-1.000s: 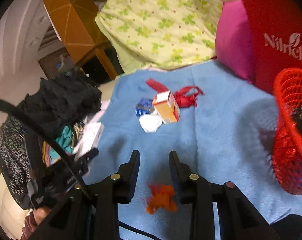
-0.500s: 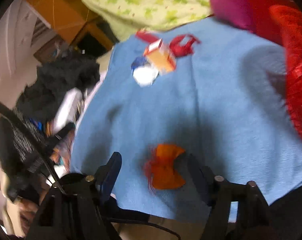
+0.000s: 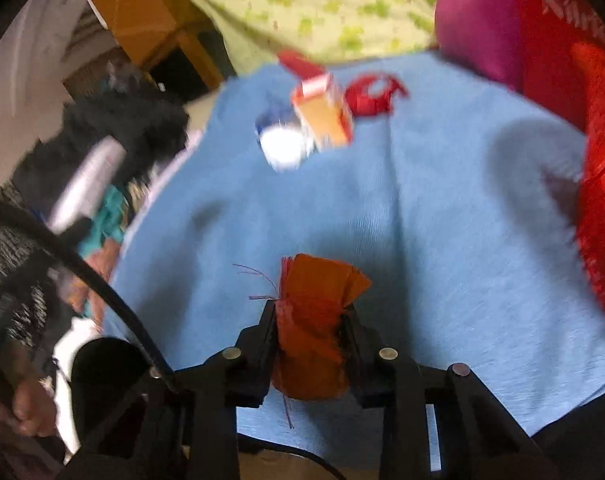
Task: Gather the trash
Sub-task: 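Carry the white box and orange wrapper over the red mesh basket with both tools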
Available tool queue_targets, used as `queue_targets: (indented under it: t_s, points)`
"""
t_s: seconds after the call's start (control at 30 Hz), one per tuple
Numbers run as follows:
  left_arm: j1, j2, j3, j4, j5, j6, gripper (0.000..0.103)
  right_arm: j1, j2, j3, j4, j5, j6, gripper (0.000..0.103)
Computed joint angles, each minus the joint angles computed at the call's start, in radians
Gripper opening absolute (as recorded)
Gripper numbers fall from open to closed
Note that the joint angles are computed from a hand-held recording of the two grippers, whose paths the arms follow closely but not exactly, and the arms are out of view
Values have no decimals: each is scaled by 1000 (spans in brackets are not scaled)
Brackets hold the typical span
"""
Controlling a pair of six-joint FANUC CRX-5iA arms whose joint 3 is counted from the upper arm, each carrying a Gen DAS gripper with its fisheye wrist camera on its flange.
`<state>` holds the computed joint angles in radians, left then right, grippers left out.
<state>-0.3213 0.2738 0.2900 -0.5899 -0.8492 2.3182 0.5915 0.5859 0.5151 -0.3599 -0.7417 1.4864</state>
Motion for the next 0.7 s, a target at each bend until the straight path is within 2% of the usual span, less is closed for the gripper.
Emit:
queue_targets:
  t_s: [0.13,0.4,0.7]
  points:
    - [-40,10,50,-46,-28,9,42,-21,-103,-91,-13,111,15,32]
    - [-116,51,174,-99,-111,3,42,-40,-256,-240,75,283,-29,32]
    - [-181,108,283,-118,-148,-55,42,-67,-372,-377,130,394,-83,32]
